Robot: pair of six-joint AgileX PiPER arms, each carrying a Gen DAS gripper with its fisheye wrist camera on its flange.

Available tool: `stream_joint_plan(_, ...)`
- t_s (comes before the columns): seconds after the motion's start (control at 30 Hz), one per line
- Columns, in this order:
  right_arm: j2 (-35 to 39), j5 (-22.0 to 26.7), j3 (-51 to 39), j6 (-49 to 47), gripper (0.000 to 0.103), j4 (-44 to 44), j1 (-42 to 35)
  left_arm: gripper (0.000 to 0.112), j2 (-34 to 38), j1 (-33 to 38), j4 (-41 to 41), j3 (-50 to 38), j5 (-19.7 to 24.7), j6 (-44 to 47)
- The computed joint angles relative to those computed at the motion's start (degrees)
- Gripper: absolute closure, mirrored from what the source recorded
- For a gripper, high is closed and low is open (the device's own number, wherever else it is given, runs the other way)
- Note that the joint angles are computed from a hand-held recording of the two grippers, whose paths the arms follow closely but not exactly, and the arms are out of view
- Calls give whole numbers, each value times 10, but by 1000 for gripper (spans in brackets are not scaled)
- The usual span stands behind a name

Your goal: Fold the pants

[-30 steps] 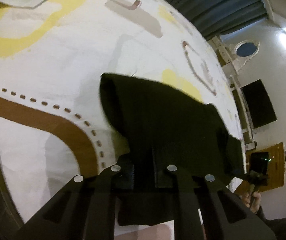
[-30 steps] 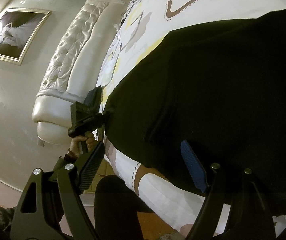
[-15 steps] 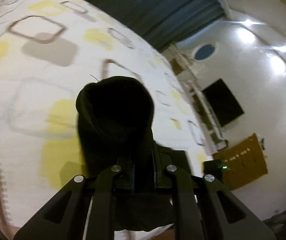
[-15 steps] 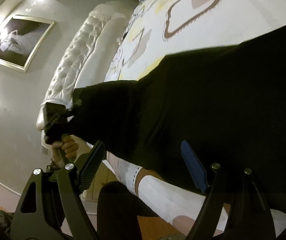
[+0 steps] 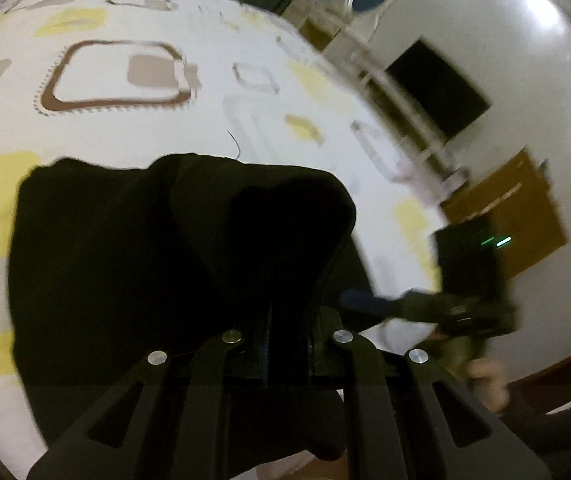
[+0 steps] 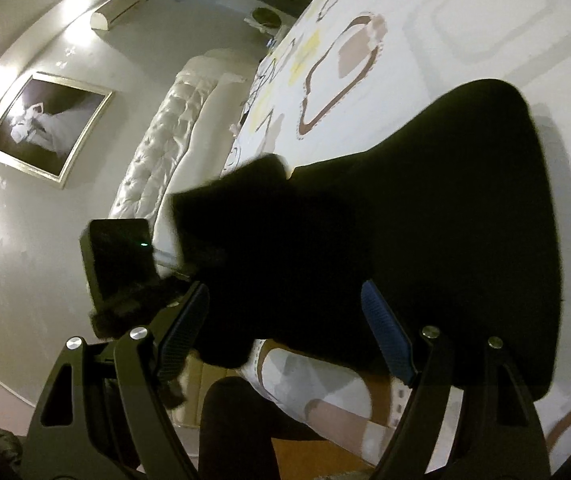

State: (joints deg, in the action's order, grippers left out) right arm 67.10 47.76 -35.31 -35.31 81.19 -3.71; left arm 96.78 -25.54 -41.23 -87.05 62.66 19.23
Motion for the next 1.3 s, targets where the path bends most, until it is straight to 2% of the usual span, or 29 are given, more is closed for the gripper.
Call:
stream_joint_plan(0.1, -3, 29, 2, 0, 24, -15, -38, 98, 30, -46, 59, -28, -28, -48)
stream_joint_plan(0.2, -11, 44, 8, 0, 21, -25, -72, 97, 52, -66, 103, -76, -23, -78)
stream_joint_plan(0.23, -13, 49, 12, 1, 14, -29, -88, 96, 57, -69, 104, -84, -21, -80)
stream_joint_plan(0.27, -14, 41, 15, 6, 12, -29, -86, 96, 71, -69, 96, -100, -17, -78)
stream_joint_plan(0.33, -5, 60, 26, -11, 12, -19, -113, 96, 90, -70, 57, -124, -9, -71)
stream_joint_plan(0.47, 8, 72, 39, -35, 12, -1, -132, 96, 104, -91, 68, -166, -7, -87)
stream_joint_plan(0.6, 19, 68, 28, -30, 12, -10, -128, 94, 80, -70, 72, -153, -6, -81)
stream_joint_plan(0.77, 32, 40, -8, -13, 12, -34, -106, 93, 10, 4, 107, -62, -26, -44)
stream_joint_plan(0.8, 33, 35, -15, -11, 12, -38, -102, 92, 1, 20, 105, -48, -26, -33)
stream_joint_plan(0.83, 40, 31, -25, -7, 12, -46, -98, 81, -12, 41, 107, -25, -31, -18)
stream_joint_plan(0.9, 59, 22, -43, -1, 12, -60, -85, 67, -36, 68, 123, 17, -55, 0)
stream_joint_plan(0.97, 84, 2, -68, 20, 12, -92, -64, 65, -53, 100, 123, 54, -66, 24)
stream_joint_plan(1.0, 92, -8, -77, 26, 12, -101, -55, 60, -58, 112, 126, 67, -72, 27)
stream_joint_plan(1.03, 101, -20, -93, 40, 12, -120, -40, 48, -67, 128, 126, 87, -84, 30)
stream_joint_plan(1.07, 106, -28, -101, 49, 12, -134, -30, 43, -74, 138, 123, 103, -97, 34)
stream_joint_plan(1.2, 128, -51, -144, 105, 12, -196, 12, 37, -96, 181, 101, 159, -136, 57)
stream_joint_plan(1.3, 149, -69, -172, 156, 12, -253, 47, 35, -95, 197, 81, 180, -147, 73)
